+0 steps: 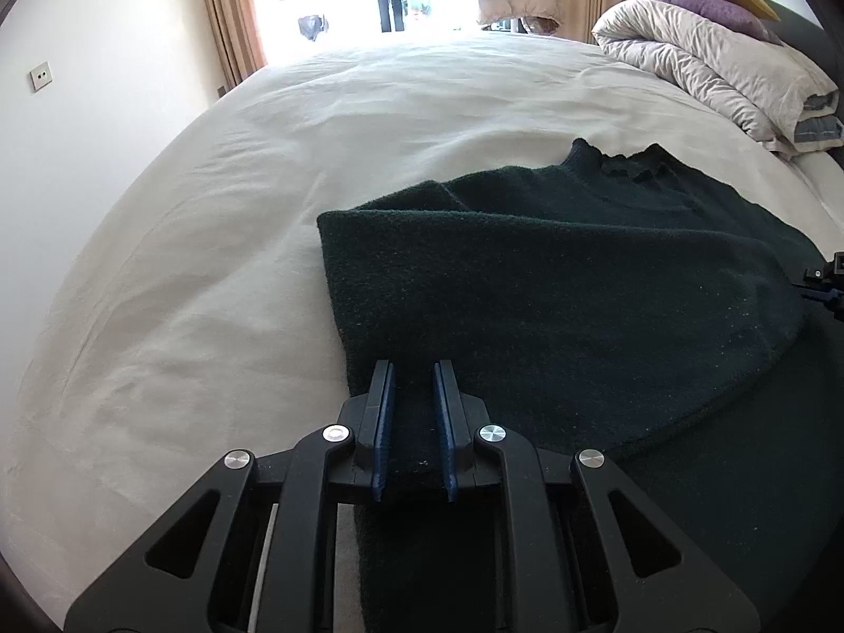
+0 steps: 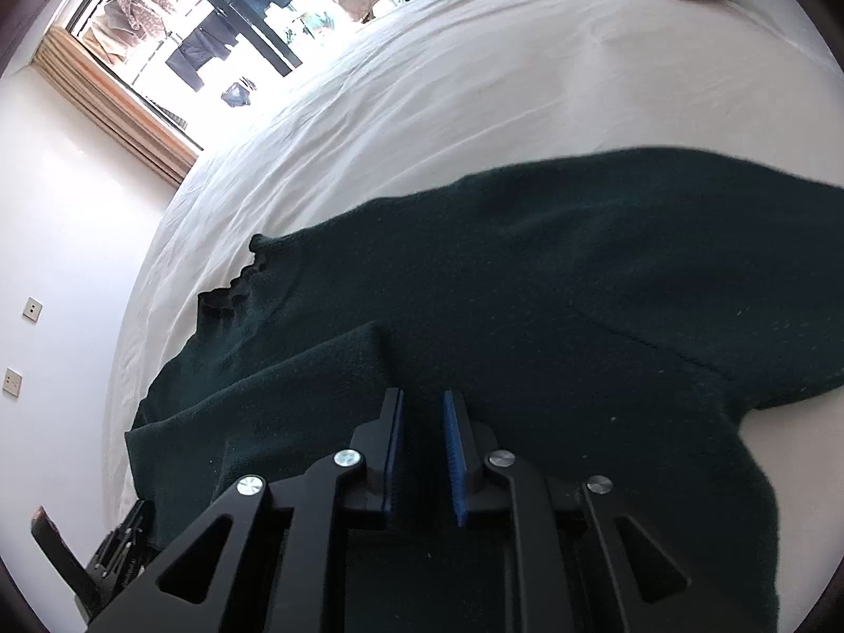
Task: Fold small clothes
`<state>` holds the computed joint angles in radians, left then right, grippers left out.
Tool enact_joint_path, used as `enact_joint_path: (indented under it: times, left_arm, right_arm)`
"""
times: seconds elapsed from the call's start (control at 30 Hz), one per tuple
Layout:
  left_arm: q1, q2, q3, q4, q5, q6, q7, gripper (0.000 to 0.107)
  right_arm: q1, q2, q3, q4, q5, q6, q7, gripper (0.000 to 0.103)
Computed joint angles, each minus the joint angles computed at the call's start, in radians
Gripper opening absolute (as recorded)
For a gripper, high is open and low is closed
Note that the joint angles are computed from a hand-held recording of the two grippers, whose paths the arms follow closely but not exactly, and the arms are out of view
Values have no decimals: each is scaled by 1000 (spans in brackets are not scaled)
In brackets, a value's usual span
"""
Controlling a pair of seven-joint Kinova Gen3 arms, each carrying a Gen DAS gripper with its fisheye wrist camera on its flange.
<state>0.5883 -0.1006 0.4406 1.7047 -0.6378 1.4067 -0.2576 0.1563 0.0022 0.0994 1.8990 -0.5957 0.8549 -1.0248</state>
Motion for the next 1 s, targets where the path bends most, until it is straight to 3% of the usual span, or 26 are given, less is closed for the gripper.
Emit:
enact_joint_path:
  times: [0.07, 0.2, 0.3, 0.4, 0.5, 0.57, 0.6, 0.67, 0.8, 0.93, 1.0]
  left_arm:
    - [17, 31, 29, -24, -50, 56, 31, 15]
    - [80, 107, 13, -65, -60, 118, -7, 15]
    - [123, 136, -15, -68, -78, 139, 0, 15]
    - [166, 150, -38, -56, -101, 147, 20, 15]
    - [178, 137, -60, -43, -93, 125, 26, 15]
    - [179, 128, -63, -32, -90, 110, 40, 15]
    - [181, 123, -60, -27, -88, 109, 49, 15]
    - [180, 123, -57, -26, -90, 110, 52, 15]
    - [176, 121, -59, -48, -79, 124, 32, 15]
    - [207, 140, -65, -163, -73, 226, 78, 16]
    - [219, 162, -33, -212, -109, 204, 79, 16]
  right_arm:
    - [-10, -37, -4, 8, 4, -11, 19, 17]
    - [-55, -80, 1, 19, -61, 16, 113, 17]
    - [-87, -58, 1, 21, -107, 70, 185, 19]
    - [-80, 9, -2, 29, -100, 75, 179, 27]
    - [45, 61, -17, 25, -179, 132, 228, 14]
    - [127, 63, -24, 16, -189, 145, 231, 14]
    - [144, 47, -9, 13, -170, 131, 227, 26]
    - [226, 33, 8, -3, -179, 153, 255, 27]
    - [411, 54, 142, -58, -331, 311, 406, 51]
    - [597, 191, 278, -193, -455, 472, 434, 52]
    - [668, 278, 321, -266, -505, 530, 391, 54]
